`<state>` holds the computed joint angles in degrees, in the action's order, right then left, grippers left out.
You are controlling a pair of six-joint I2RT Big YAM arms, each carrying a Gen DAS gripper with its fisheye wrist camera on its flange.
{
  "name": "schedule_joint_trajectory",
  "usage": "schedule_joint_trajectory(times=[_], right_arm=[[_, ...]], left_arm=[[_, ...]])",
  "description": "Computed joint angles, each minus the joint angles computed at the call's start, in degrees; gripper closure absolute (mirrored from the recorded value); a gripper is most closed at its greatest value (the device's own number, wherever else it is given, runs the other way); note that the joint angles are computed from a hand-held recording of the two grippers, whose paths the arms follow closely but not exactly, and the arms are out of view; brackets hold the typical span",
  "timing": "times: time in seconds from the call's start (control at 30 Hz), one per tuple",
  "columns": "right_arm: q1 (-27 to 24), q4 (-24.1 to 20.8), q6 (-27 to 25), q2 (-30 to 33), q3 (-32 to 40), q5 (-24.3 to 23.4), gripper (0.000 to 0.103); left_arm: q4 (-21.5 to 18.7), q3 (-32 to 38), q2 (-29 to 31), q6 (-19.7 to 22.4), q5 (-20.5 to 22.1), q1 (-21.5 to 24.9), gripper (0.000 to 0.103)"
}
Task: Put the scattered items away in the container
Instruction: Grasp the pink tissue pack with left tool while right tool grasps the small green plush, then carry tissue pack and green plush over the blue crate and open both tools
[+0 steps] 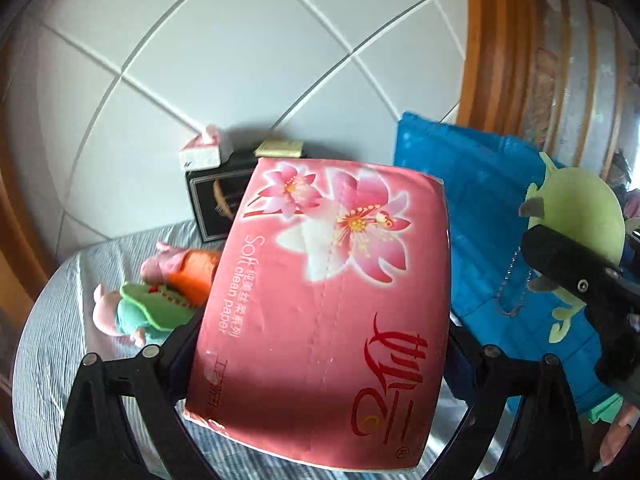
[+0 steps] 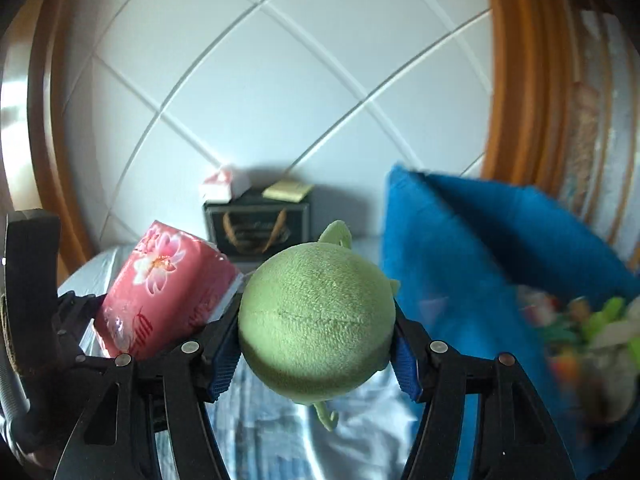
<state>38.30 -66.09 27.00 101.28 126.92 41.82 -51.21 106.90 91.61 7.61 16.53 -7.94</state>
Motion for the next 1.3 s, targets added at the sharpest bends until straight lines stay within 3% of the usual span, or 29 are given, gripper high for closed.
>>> schedule_joint_trajectory(times=[0.13,0.23,0.43,0.5,0.6,0.67,0.8,0.9,0.97,1.07,1.3], right_arm=[[-0.7,0.3,0.6,-10.7,-9.6,7.0,0.040],[-3.8,1.3,0.8,-19.2,-17.8,7.2,0.040],[-14.8,6.6,-7.9,-31.0,-29.2,-2.6,0.040],[-19.2,6.2,-9.7,-33.4,-31.2,-6.0,0.040],[-25.1,6.2,-11.4,-36.5,-35.0,-12.6,0.040],[-28.1,6.5,-12.8,-37.4,-36.8,-16.3,0.040],[-32.2,8.5,-14.2,-39.6,-40.5,-23.5,0.040],[-33.6,10.0,-15.8,-40.3,-40.7,-25.1,0.039],[-33.7,10.2,-16.5,-39.9,-39.7,-25.9,0.039],[-34.4,9.1,-18.0,-37.8,-37.9,-28.9,0.039],[-34.4,4.3,-21.4,-31.4,-34.1,-37.5,0.039]], left_arm=[[0.6,1.6,-2.5,-2.5,-0.2,-6.6,0.005],[2.0,2.7,-3.5,-4.5,-3.2,-12.8,0.005],[-0.3,7.7,-1.8,-13.2,-12.7,-26.8,0.005],[-3.6,11.2,1.4,-14.1,-17.4,-30.5,0.005],[-11.8,18.2,7.2,-15.2,-23.6,-34.2,0.006],[-13.8,19.8,9.0,-14.2,-32.1,-36.7,0.005],[-20.1,26.4,13.1,-14.6,-37.4,-38.4,0.006],[-27.5,37.0,19.7,-17.3,-32.2,-37.9,0.005],[-32.0,42.4,22.9,-17.8,-32.3,-37.9,0.005],[-34.5,43.2,22.9,-19.1,-31.7,-37.6,0.004],[-28.7,31.5,16.4,-16.5,-37.2,-38.6,0.000]])
